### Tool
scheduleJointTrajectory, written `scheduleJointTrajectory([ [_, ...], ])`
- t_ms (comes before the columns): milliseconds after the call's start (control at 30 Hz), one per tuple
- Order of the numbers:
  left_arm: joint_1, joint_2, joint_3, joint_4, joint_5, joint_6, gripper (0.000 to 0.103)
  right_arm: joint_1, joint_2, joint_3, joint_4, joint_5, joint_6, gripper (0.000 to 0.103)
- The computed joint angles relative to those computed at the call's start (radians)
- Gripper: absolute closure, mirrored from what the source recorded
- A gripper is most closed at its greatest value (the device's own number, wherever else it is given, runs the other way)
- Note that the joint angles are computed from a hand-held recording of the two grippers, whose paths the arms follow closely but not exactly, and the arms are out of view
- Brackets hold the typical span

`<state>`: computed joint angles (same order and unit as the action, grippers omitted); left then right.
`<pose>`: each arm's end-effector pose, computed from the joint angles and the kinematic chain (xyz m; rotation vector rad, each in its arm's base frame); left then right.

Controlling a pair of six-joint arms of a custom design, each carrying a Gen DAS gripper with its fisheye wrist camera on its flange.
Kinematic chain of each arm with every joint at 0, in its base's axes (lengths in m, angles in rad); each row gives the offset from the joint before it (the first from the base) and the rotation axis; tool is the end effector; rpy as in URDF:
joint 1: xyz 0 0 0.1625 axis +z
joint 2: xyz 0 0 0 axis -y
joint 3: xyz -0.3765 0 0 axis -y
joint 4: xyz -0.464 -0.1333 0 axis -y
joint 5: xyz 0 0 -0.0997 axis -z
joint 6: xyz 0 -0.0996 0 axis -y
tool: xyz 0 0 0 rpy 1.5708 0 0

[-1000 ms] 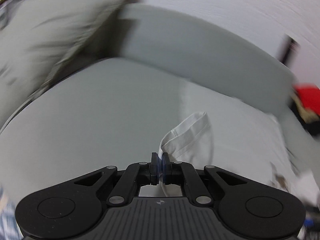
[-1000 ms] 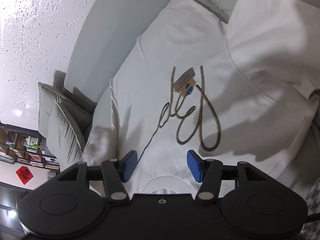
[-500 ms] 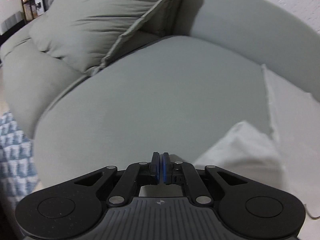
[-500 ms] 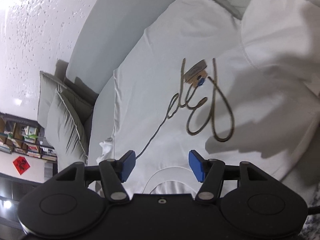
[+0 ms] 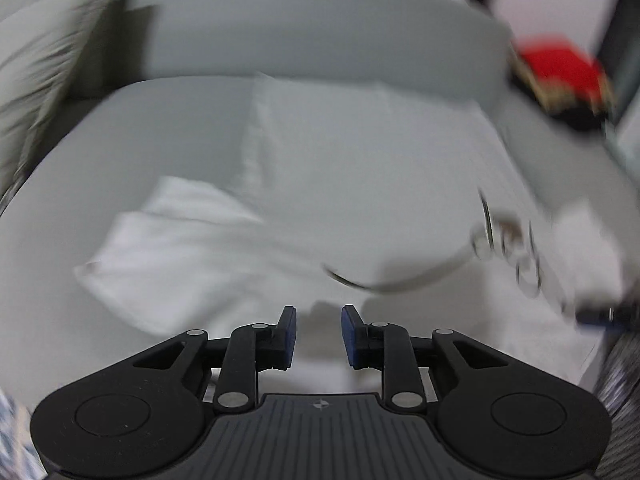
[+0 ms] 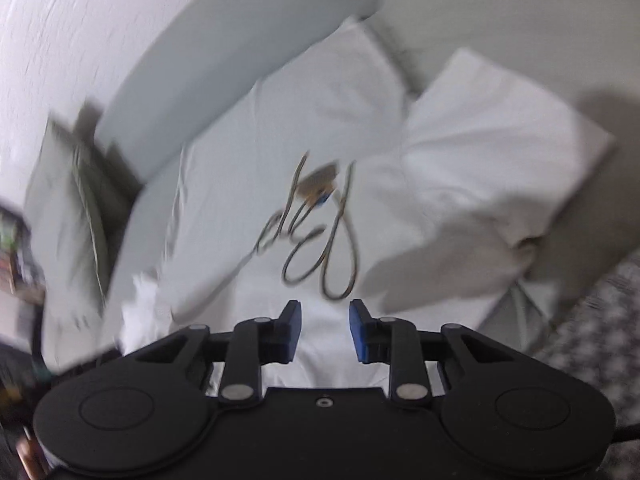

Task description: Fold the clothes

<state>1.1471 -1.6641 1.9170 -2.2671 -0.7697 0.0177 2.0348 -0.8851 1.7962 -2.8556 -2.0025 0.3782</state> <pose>-0.0328 -0.5710 0.4014 0.2953 2.3396 -0.7187 0.3722 -0.5390 0.0394 0.0041 -2.8104 0.7362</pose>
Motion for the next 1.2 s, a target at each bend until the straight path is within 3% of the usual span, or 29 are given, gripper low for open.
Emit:
scheduleJointTrajectory([
  [100, -0.036, 0.017, 0.036, 0.094, 0.032, 0.016, 0.088, 0.049, 0.059, -0.041, 0.061, -0.148, -0.168, 0.079],
  [200, -0.089, -0.060, 0.106, 0.181, 0.052, 0.035, 0.091, 0.055, -0.005, 0.006, 0.174, -0.136, -0.122, 0.081],
  [300, -0.078, -0.105, 0.083, 0.249, 0.033, -0.006, 0.092, 0.057, -0.069, 0.046, 0.279, -0.106, -0.068, 0.086],
  [367, -0.082, -0.125, 0.074, 0.173, 0.051, 0.011, 0.092, 0.048, -0.118, 0.082, 0.228, -0.047, -0.036, 0.085],
  [467, -0.102, -0.136, 0.041, -0.011, 0.032, 0.077, 0.092, 0.062, -0.143, 0.083, 0.063, -0.024, -0.061, 0.084],
  [600, -0.132, -0.094, -0.020, -0.203, 0.034, 0.218, 0.091, 0.068, -0.145, 0.030, -0.095, 0.039, -0.075, 0.072],
  [667, -0.110, -0.055, -0.063, -0.237, -0.009, 0.236, 0.091, 0.060, -0.128, -0.014, -0.123, 0.065, -0.074, 0.066],
  [733, -0.089, -0.016, -0.107, -0.264, -0.051, 0.249, 0.089, 0.048, -0.100, -0.065, -0.135, 0.080, -0.074, 0.054],
  [900, 0.014, 0.142, -0.229, -0.254, -0.105, 0.221, 0.089, -0.023, 0.016, -0.197, -0.136, 0.081, -0.066, 0.044],
  [967, 0.059, 0.225, -0.278, -0.264, -0.089, 0.210, 0.089, -0.062, 0.060, -0.223, -0.161, 0.072, -0.071, 0.042],
  [1000, 0.083, 0.262, -0.305, -0.248, -0.084, 0.189, 0.089, -0.079, 0.090, -0.244, -0.171, 0.049, -0.076, 0.043],
  [1067, 0.127, 0.338, -0.366, -0.211, -0.075, 0.146, 0.091, -0.109, 0.152, -0.293, -0.181, -0.013, -0.097, 0.064],
  [1100, 0.143, 0.364, -0.387, -0.210, -0.085, 0.147, 0.093, -0.122, 0.180, -0.315, -0.176, -0.041, -0.112, 0.087],
  [1133, 0.158, 0.391, -0.409, -0.208, -0.095, 0.149, 0.093, -0.135, 0.202, -0.337, -0.156, -0.058, -0.113, 0.094],
  [1200, 0.175, 0.437, -0.443, -0.230, -0.114, 0.200, 0.093, -0.162, 0.232, -0.368, -0.120, -0.036, -0.112, 0.094],
])
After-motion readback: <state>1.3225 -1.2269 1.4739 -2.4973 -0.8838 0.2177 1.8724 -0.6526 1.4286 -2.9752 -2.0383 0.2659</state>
